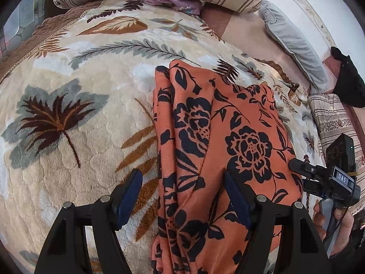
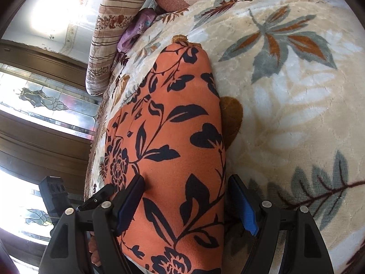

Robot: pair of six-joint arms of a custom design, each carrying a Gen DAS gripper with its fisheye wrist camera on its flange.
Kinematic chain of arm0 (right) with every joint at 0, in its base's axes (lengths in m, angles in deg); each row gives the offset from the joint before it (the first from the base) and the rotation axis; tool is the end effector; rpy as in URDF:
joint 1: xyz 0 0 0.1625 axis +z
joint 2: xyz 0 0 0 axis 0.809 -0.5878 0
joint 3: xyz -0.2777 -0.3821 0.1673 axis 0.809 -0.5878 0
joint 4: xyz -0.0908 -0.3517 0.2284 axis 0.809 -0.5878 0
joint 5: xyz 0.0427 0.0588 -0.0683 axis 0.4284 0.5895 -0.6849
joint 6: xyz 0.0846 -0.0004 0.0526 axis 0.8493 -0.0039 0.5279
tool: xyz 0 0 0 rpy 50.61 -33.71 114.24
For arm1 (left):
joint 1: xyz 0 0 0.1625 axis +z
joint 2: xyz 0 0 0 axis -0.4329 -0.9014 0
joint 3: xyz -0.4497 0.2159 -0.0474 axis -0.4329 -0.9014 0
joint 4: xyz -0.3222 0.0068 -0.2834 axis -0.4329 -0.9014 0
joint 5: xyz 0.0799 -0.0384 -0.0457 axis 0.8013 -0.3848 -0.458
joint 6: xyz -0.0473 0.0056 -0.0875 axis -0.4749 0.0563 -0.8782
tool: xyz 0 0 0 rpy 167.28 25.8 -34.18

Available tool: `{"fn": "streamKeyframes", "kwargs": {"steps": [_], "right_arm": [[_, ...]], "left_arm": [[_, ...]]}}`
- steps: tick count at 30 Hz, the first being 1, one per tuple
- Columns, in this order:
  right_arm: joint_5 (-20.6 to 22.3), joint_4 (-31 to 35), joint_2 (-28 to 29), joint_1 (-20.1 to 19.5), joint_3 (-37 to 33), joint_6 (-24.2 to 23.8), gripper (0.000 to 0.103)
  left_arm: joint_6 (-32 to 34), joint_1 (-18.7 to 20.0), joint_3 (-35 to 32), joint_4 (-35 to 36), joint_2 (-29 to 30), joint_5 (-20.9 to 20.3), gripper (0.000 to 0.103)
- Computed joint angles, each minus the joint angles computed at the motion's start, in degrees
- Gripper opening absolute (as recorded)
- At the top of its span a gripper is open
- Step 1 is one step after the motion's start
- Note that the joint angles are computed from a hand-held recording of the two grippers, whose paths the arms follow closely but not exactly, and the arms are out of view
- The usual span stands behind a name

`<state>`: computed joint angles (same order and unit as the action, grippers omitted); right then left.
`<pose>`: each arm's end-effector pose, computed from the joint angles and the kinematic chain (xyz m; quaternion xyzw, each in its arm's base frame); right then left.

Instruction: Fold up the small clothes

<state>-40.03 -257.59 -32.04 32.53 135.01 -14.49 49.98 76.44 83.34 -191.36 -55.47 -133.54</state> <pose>0.1038 -0.5911 0.1103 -0.0606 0.9856 -0.1575 0.0123 -0.2045 -0.5577 0.0999 0.0271 0.9427 -0.2592 0.2083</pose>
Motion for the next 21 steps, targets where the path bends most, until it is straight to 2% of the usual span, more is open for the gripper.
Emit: {"fn": "streamKeyframes", "kwargs": {"steps": [14, 18, 21], "right_arm": [[-1.4, 0.6, 1.4, 1.3, -1.5, 0.3, 0.08], [-1.5, 0.5, 1.8, 1.5, -1.9, -0.4, 0.08], [-3.3, 0.3, 2.3, 2.4, -2.3, -1.3, 0.078]], "left_arm": [[1.4, 0.9, 0.4, -1.9, -0.4, -2.0, 0.074], [1.4, 1.9, -0.1, -1.9, -0.2, -4.3, 0.074], [1.7, 2.3, -0.4, -2.4, 0.0, -5.5, 0.074]]}}
